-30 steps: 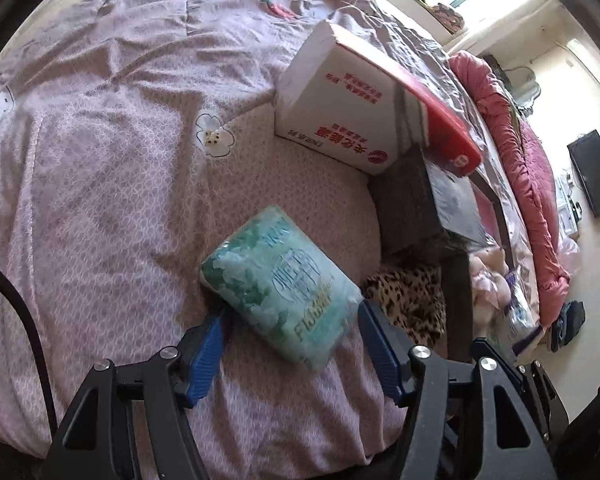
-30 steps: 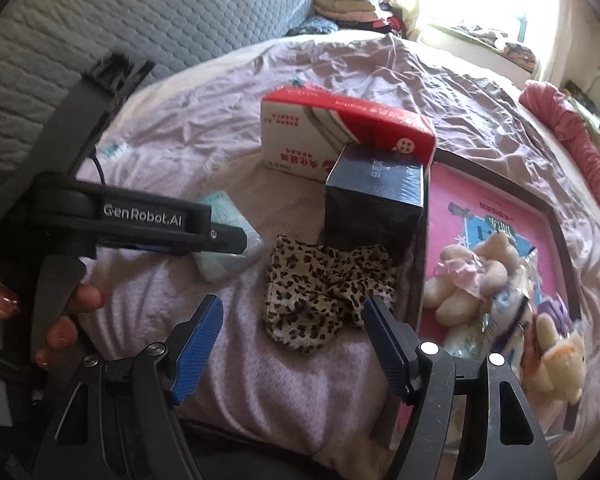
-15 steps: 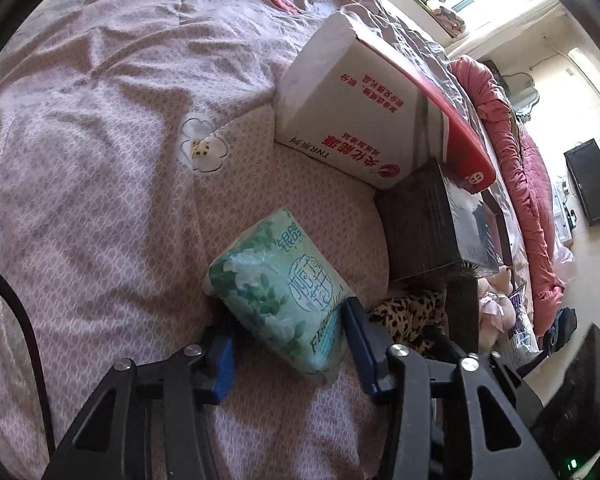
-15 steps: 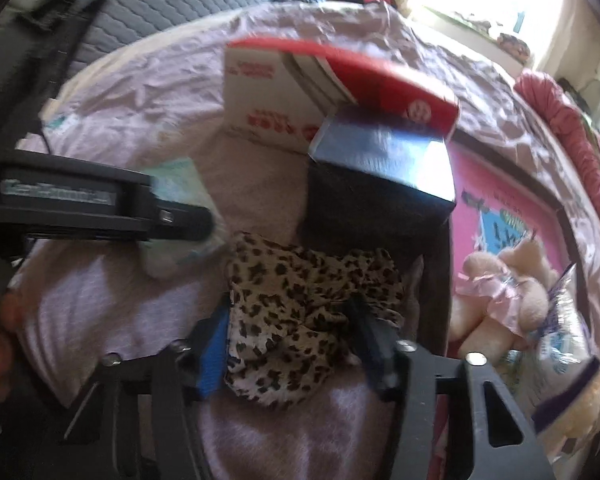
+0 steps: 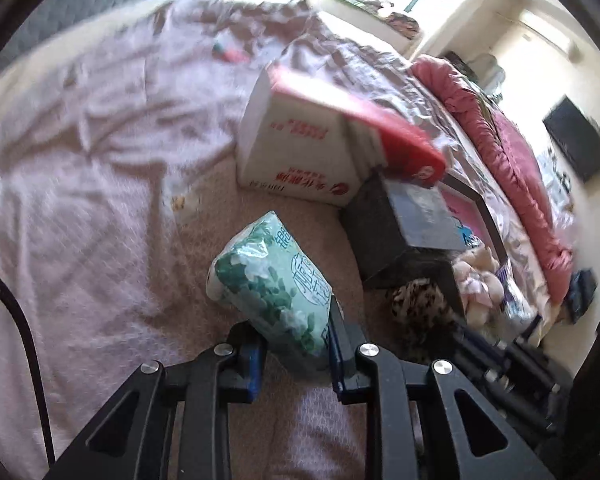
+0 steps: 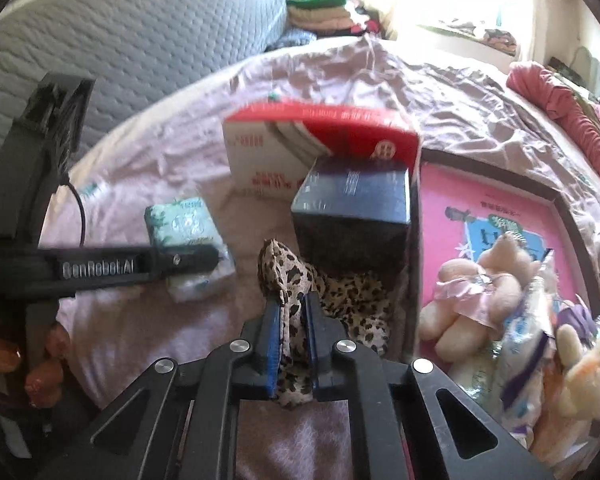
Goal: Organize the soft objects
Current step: 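Lift and carry the tissue pack with the left gripper while the right gripper carries the cloth over the tray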
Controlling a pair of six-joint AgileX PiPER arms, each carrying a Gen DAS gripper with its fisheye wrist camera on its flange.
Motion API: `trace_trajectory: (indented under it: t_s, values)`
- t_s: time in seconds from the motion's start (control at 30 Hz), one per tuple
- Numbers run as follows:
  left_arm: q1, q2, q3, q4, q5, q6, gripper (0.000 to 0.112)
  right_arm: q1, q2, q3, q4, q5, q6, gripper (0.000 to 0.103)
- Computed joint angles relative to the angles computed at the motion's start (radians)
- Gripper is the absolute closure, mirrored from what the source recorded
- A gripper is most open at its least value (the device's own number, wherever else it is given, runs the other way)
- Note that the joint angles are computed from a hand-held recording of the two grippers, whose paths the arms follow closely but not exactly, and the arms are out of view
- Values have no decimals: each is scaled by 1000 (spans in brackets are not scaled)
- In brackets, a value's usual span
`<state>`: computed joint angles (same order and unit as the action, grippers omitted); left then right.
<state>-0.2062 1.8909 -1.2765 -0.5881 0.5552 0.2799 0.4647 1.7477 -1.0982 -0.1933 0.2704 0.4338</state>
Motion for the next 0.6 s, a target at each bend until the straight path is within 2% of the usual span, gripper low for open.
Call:
trace_trajectory:
  t_s: [0.13, 0.23, 0.33, 0.4, 0.43, 0.5, 0.57, 0.6]
  values:
    - [-33, -74, 39, 136, -21, -101, 86, -9, -64, 31, 53, -33, -39, 93]
    - [-47, -108, 54, 171, -29, -128, 86, -10, -70, 33, 68, -36, -49, 93]
    - [-42, -126, 80, 174, -34, -115, 86, -21, -32, 16, 207, 6, -176, 93]
    - [-35, -138, 104, 164, -38, -96, 86, -17, -25, 21, 261, 21, -237, 89]
    - [-32, -143, 110, 162, -39, -94, 86, -8, -21, 19, 232, 30, -213, 84]
    - [-25, -152, 117, 150, -39, -84, 86, 11, -18, 16, 176, 45, -161, 47]
    - [-20, -154, 117, 155, -45, -86, 86, 29, -8, 6, 104, 54, -100, 35]
    - [-18, -156, 118, 158, -46, -88, 86, 38, -8, 2, 82, 57, -88, 34]
